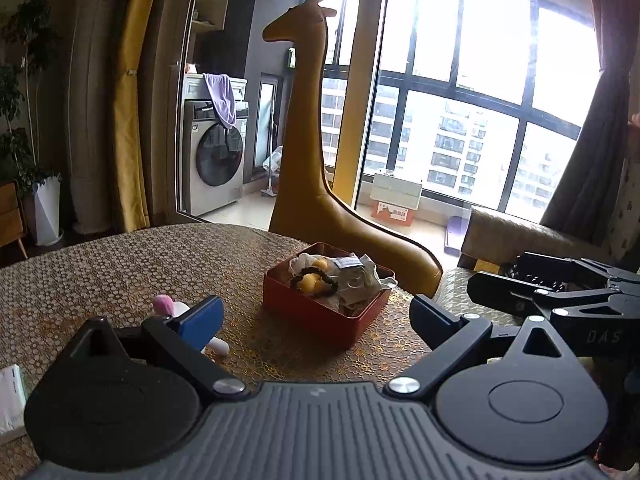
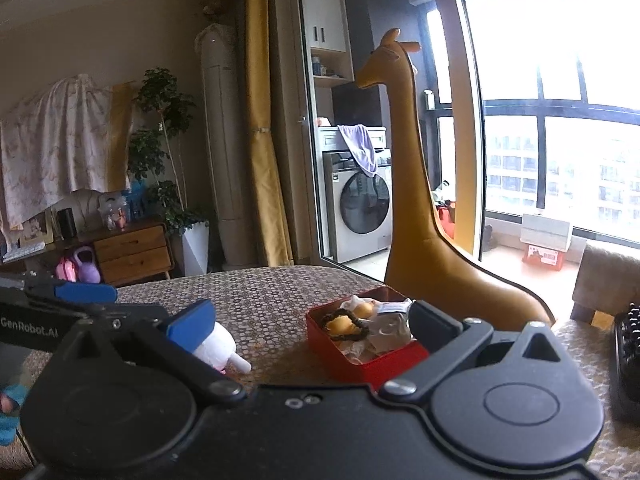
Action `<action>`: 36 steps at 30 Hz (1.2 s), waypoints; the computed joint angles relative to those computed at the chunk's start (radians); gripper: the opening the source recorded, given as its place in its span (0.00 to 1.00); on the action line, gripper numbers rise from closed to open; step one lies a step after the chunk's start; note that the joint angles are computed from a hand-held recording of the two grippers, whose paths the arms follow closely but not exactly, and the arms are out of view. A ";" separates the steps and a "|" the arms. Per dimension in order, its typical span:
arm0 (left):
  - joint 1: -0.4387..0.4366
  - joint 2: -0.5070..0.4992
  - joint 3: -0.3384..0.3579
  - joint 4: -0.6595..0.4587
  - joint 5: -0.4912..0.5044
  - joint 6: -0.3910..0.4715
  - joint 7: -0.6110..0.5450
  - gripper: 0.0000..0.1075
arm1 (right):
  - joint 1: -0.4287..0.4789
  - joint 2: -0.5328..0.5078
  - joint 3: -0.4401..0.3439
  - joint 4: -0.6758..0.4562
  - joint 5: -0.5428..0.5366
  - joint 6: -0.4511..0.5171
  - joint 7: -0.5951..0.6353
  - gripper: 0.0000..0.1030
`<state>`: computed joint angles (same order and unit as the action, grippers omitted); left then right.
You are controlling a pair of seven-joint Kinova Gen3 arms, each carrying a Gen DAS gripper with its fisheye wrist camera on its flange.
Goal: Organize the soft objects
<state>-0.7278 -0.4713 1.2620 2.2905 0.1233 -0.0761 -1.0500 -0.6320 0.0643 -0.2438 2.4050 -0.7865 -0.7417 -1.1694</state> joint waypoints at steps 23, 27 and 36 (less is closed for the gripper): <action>-0.001 0.008 0.003 0.015 0.002 -0.012 -0.007 0.93 | -0.020 -0.004 -0.007 -0.033 -0.098 0.041 0.077 1.00; 0.005 0.008 -0.002 0.019 0.003 -0.017 -0.005 0.93 | -0.022 -0.005 -0.009 -0.036 -0.113 0.043 0.090 1.00; 0.020 -0.006 -0.017 0.024 0.007 -0.014 0.000 0.93 | -0.034 0.003 -0.013 -0.035 -0.131 0.020 0.103 1.00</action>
<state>-0.7073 -0.4777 1.2454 2.3141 0.1308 -0.0899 -1.0500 -0.6656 0.0672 -0.2572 2.3697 -0.9178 -0.7213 -1.0661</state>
